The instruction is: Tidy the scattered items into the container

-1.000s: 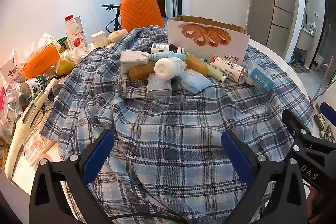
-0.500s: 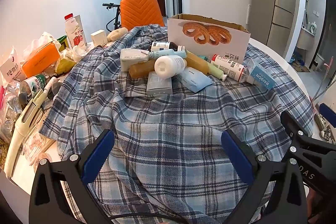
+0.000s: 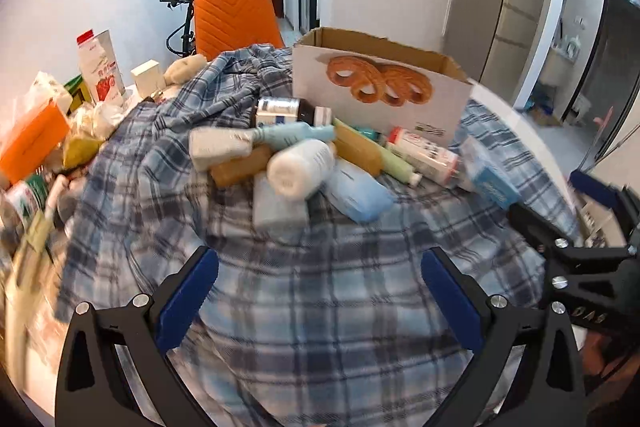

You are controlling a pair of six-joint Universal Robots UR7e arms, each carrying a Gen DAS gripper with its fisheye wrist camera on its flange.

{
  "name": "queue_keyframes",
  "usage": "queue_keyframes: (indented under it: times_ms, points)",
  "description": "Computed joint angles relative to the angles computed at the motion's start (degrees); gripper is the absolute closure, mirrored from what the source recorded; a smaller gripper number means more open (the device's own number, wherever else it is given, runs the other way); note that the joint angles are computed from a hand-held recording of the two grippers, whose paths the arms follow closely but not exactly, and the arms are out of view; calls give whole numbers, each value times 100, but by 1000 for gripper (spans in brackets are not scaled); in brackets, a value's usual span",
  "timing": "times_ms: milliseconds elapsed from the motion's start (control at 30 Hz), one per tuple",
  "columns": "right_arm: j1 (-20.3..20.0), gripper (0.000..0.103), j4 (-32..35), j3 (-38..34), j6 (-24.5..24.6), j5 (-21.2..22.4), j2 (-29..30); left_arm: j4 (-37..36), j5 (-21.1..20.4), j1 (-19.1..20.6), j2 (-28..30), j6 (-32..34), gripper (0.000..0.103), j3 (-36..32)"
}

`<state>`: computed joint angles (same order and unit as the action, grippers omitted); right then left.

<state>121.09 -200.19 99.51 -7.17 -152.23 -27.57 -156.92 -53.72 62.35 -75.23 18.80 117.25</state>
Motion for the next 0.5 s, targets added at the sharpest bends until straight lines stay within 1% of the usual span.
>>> queue_keyframes:
  times_ms: [67,100,133,167,233,333,433,500]
  points:
    - [-56,0,307,-131,-88,9,-59,369,-23,17,127,13,0,-273]
    - [-100,0,558,-173,-67,104,-130,703,-117,43,200,-19,0,-465]
    - [-160,0,895,-176,67,285,-250,1104,-252,78,283,-81,0,-694]
    - [-225,0,1257,-186,290,440,-377,1343,-310,91,355,-143,0,-855]
    - [-334,0,1693,-260,640,586,-529,1473,-254,67,499,-178,0,-1061]
    - [-441,0,2117,-430,958,693,-669,1587,-39,2,763,-236,0,-1395]
    - [-498,0,2511,-768,1122,564,-656,1688,160,-82,1014,-245,0,-1708]
    - [-517,0,2713,-1006,1144,436,-606,1654,259,-133,1166,-221,0,-1887]
